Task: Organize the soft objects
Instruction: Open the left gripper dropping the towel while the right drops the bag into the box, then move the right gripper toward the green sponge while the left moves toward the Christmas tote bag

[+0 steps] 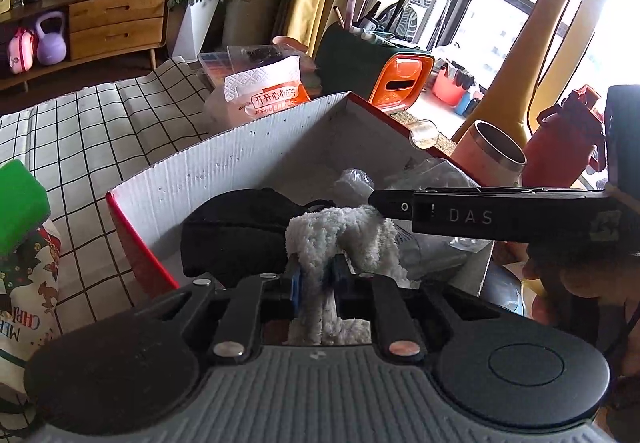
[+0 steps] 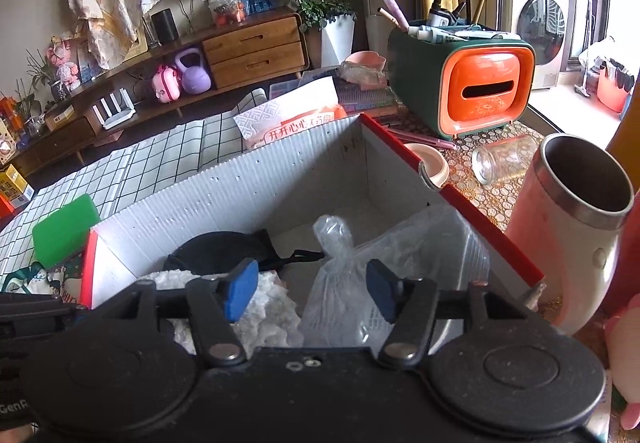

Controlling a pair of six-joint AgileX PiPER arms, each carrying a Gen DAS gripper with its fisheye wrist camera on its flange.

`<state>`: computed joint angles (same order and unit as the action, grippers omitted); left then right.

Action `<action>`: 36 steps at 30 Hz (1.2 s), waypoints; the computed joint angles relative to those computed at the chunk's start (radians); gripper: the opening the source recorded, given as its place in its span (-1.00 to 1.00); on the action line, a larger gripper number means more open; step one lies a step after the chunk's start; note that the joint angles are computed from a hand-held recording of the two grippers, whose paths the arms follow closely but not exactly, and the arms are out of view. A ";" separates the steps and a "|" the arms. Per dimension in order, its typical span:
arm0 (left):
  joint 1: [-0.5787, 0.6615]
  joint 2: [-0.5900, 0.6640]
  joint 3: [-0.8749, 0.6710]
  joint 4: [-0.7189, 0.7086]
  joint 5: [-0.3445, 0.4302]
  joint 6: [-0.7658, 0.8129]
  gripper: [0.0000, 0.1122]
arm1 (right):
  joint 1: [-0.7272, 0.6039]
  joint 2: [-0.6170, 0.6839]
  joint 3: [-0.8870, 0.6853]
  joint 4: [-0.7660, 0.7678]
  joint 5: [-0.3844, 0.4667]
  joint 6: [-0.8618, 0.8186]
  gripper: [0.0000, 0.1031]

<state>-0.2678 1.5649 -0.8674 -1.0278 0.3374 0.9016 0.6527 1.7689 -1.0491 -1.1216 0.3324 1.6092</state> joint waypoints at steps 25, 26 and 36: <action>0.128 -0.337 0.189 0.053 0.079 0.024 0.38 | 0.177 -0.212 0.126 -0.176 0.046 0.243 0.99; 0.150 -0.356 0.198 0.051 0.099 0.037 0.42 | 0.183 -0.217 0.126 -0.185 0.034 0.254 0.99; 0.414 -0.496 0.254 0.044 0.279 0.147 0.63 | 0.291 -0.172 0.015 -0.069 0.073 0.125 0.99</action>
<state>0.1458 1.0693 -0.6130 -0.9833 0.6161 1.0490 0.9436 1.5971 -1.0339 -1.1904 0.4050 1.7339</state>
